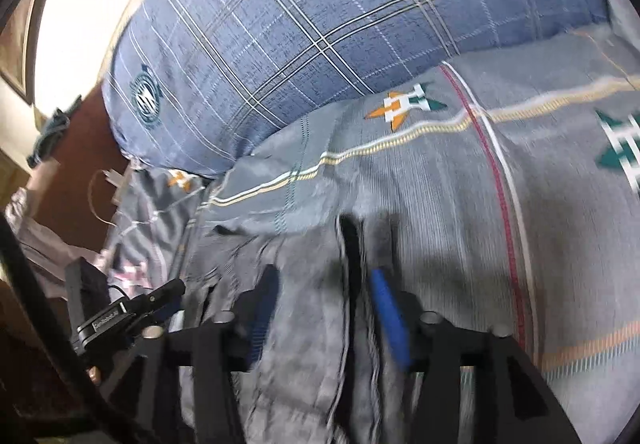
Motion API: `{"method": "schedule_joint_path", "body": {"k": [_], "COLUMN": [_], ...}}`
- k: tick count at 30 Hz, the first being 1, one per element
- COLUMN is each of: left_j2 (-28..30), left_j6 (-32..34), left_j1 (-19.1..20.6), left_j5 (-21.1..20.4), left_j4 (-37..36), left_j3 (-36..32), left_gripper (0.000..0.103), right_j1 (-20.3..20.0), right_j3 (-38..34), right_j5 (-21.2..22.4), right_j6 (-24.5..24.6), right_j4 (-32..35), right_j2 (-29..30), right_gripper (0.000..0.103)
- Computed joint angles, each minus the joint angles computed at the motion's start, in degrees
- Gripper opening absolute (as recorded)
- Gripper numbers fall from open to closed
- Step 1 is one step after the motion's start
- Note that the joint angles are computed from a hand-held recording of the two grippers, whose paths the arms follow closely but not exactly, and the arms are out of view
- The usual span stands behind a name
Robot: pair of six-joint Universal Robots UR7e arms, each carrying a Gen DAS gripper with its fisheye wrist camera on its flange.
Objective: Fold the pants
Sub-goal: 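Lower the folded jeans onto the sheet and open both grippers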
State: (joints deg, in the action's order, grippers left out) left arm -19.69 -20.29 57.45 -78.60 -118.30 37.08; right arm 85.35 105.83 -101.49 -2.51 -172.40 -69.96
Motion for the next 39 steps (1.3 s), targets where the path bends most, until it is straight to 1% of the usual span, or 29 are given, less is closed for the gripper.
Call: {"method": "schedule_joint_path", "body": {"k": [1, 2, 3, 4, 5, 7, 8, 9, 10, 11, 12, 14, 16, 17, 18, 19, 21, 24, 26, 29, 32, 33, 34, 35, 36, 37, 38, 39], "left_j2": [-1.82, -4.60, -6.22, -7.67, -9.21, -10.58, -11.11, -11.42, -11.62, -11.90, -12.49, -13.59, -13.86, -13.59, -13.55, -13.75, -13.95, -13.51, -13.67, -13.94, -13.82, -13.70, -13.60, -13.84, -14.01, -14.10, -14.16, -13.94], "left_j6": [-1.02, -2.09, -2.15, -1.69, -0.82, 0.11, -0.14, -0.63, -0.88, -0.78, -0.48, -0.33, -1.64, -2.61, -2.89, -2.89, -1.98, -1.56, -2.09, -2.58, -1.88, -1.58, -1.16, -0.23, 0.64, 1.57, 2.70, 3.24], "left_j1": [0.09, 0.20, 0.16, -0.09, -0.58, -1.36, -1.54, -1.39, -1.15, -0.91, -0.94, -1.05, -0.60, -0.23, -0.21, -0.27, -0.61, -0.98, -0.93, -0.92, -0.95, -1.11, -1.36, -1.81, -2.28, -2.72, -3.33, -3.67], "left_j5": [-1.92, -4.33, -5.04, -4.61, -2.62, 0.98, 1.94, 1.17, -0.55, -2.43, -3.06, -2.87, -3.45, -3.80, -3.60, -3.46, -2.81, -2.41, -2.41, -2.14, -1.44, -0.99, -0.67, 0.09, 1.16, 2.10, 3.97, 5.60], "left_j4": [-1.50, -4.45, -6.24, -7.26, -8.17, -8.41, -8.88, -9.29, -9.36, -10.08, -11.59, -13.94, -13.72, -13.02, -13.07, -13.25, -13.69, -13.31, -13.31, -13.59, -13.16, -13.26, -13.78, -14.67, -15.32, -15.82, -15.66, -15.25], "left_j3": [3.04, 8.13, 11.37, 14.34, 17.85, 21.54, 23.26, 24.25, 24.74, 25.36, 26.59, 28.97, 29.72, 29.39, 29.50, 29.87, 30.35, 29.78, 30.02, 30.90, 30.97, 30.81, 31.00, 31.56, 31.98, 32.23, 32.44, 32.39], "left_gripper": [0.067, 0.071, 0.072, 0.072, 0.072, 0.072, 0.071, 0.071, 0.071, 0.071, 0.071, 0.071, 0.070, 0.067, 0.066, 0.065, 0.062, 0.062, 0.062, 0.063, 0.063, 0.060, 0.055, 0.045, 0.040, 0.038, 0.037, 0.037], "right_j1": [-0.30, -0.55, -0.69, -0.62, -0.67, -0.81, -0.74, -0.63, -0.49, -0.36, -0.57, -1.48, -2.25, -2.61, -2.60, -2.45, -1.88, -1.20, -0.99, -0.56, -0.25, -0.06, 0.23, 0.53, 0.98, 1.46, 2.02, 2.34], "right_j3": [2.58, 3.98, 6.14, 7.25, 8.89, 10.34, 10.62, 10.52, 10.21, 9.88, 9.65, 9.96, 10.25, 9.96, 9.20, 8.78, 8.67, 8.45, 8.31, 8.12, 7.71, 7.58, 7.55, 8.01, 8.21, 8.59, 9.06, 9.34], "right_j5": [1.53, 2.50, 2.85, 1.97, 1.23, 0.21, -0.52, -1.00, -1.75, -2.86, -3.13, -1.26, 0.55, 1.08, 0.23, -1.18, -3.02, -3.99, -4.40, -5.62, -6.71, -7.06, -7.57, -7.98, -8.24, -8.61, -9.34, -10.02], "right_j6": [0.99, 1.12, 1.29, 1.65, 1.92, 2.22, 2.15, 1.96, 1.91, 2.17, 2.56, 3.21, 3.98, 4.42, 5.16, 5.69, 5.12, 4.31, 4.27, 4.31, 4.26, 4.09, 3.87, 3.34, 3.05, 2.68, 2.25, 1.95], "right_j4": [-1.50, -2.46, -3.14, -3.03, -3.60, -3.75, -3.29, -2.80, -2.16, -1.68, -1.27, -0.63, 0.35, 1.96, 4.03, 5.03, 4.76, 5.09, 5.35, 5.00, 5.39, 5.31, 5.08, 4.36, 3.83, 2.96, 1.90, 1.33], "right_j2": [-1.52, -2.26, -3.47, -3.98, -4.51, -4.61, -4.34, -4.08, -3.82, -3.41, -3.27, -3.64, -3.84, -3.69, -3.08, -2.55, -2.19, -2.04, -1.88, -1.22, -0.91, -0.72, -0.58, -0.82, -0.91, -0.99, -0.98, -0.83], "right_gripper": [0.075, 0.079, 0.080, 0.080, 0.080, 0.080, 0.080, 0.079, 0.079, 0.078, 0.073, 0.069, 0.069, 0.065, 0.061, 0.061, 0.054, 0.049, 0.047, 0.048, 0.048, 0.047, 0.046, 0.040, 0.034, 0.033, 0.030, 0.030]}}
